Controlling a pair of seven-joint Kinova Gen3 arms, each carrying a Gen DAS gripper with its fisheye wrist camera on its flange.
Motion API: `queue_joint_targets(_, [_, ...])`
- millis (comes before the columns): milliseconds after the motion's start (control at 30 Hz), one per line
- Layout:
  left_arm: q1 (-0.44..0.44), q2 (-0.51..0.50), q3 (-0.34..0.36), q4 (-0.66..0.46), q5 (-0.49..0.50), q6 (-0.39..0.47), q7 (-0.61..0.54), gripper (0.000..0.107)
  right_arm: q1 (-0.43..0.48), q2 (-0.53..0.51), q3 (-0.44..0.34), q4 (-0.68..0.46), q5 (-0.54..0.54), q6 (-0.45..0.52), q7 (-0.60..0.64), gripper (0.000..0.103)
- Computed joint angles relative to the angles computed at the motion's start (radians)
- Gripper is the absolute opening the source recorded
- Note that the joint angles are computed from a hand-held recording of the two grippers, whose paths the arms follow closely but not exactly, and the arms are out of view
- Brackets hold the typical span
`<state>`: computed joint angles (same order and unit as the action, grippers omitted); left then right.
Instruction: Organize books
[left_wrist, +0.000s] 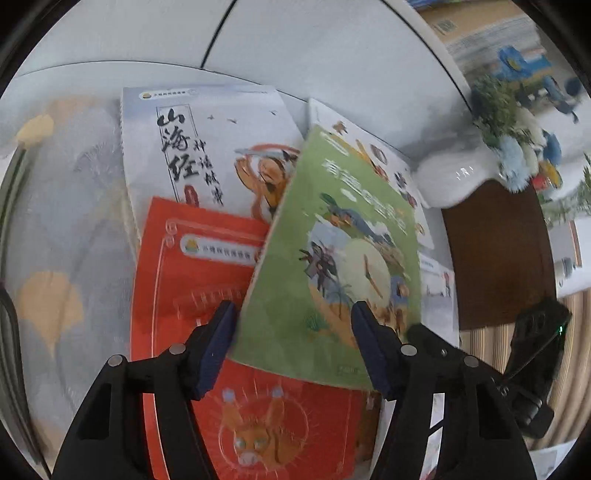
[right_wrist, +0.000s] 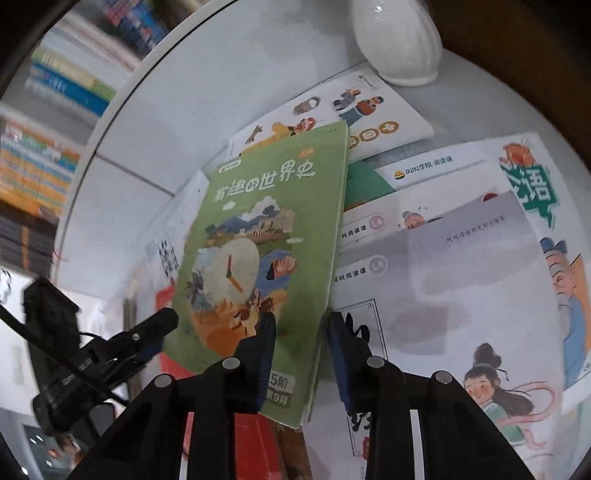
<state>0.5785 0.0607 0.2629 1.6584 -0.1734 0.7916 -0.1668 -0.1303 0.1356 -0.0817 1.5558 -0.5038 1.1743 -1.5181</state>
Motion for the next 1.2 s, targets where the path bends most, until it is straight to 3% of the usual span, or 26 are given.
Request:
queue_joint_targets(100, [0.031, -0.048, 0.029, 0.030, -0.031, -0.007, 0.052, 0.061, 0.016, -0.020, 0.004, 0.013, -0.017, 0.031, 0.037, 0.030])
queue_joint_targets(200, [0.062, -0.086, 0.085, 0.053, -0.072, 0.038, 0.131, 0.061, 0.000, -0.079, -0.002, 0.049, 0.003, 0.058, 0.054, 0.032])
queue_joint_targets(367, [0.116, -0.173, 0.218, 0.130, -0.075, 0.124, 0.312, 0.061, -0.073, -0.216, -0.024, 0.159, 0.048, 0.106, 0.071, 0.032])
queue_joint_targets(467, [0.151, -0.217, 0.316, 0.158, -0.073, 0.183, 0.422, 0.061, -0.089, -0.283, 0.015, 0.263, -0.030, 0.184, 0.123, 0.032])
queue_joint_targets(533, [0.155, -0.252, 0.357, 0.202, -0.051, 0.149, 0.491, 0.060, -0.077, -0.316, 0.057, 0.355, -0.092, 0.232, 0.136, 0.032])
queue_joint_targets(667, [0.097, -0.322, 0.453, 0.268, -0.042, 0.108, 0.600, 0.051, -0.057, -0.411, 0.057, 0.453, -0.079, 0.226, 0.108, 0.031])
queue_joint_targets(767, [0.061, -0.331, 0.487, 0.260, -0.026, 0.148, 0.579, 0.048, -0.052, -0.449, 0.077, 0.467, -0.090, 0.240, 0.089, 0.031])
queue_joint_targets(967, [0.008, -0.329, 0.543, 0.253, 0.003, 0.146, 0.522, 0.047, -0.054, -0.544, 0.033, 0.492, -0.021, 0.232, -0.027, 0.031])
queue_joint_targets(1200, [-0.030, -0.350, 0.549, 0.282, 0.031, 0.070, 0.487, 0.048, -0.103, -0.570, -0.014, 0.499, 0.007, 0.191, -0.084, 0.031])
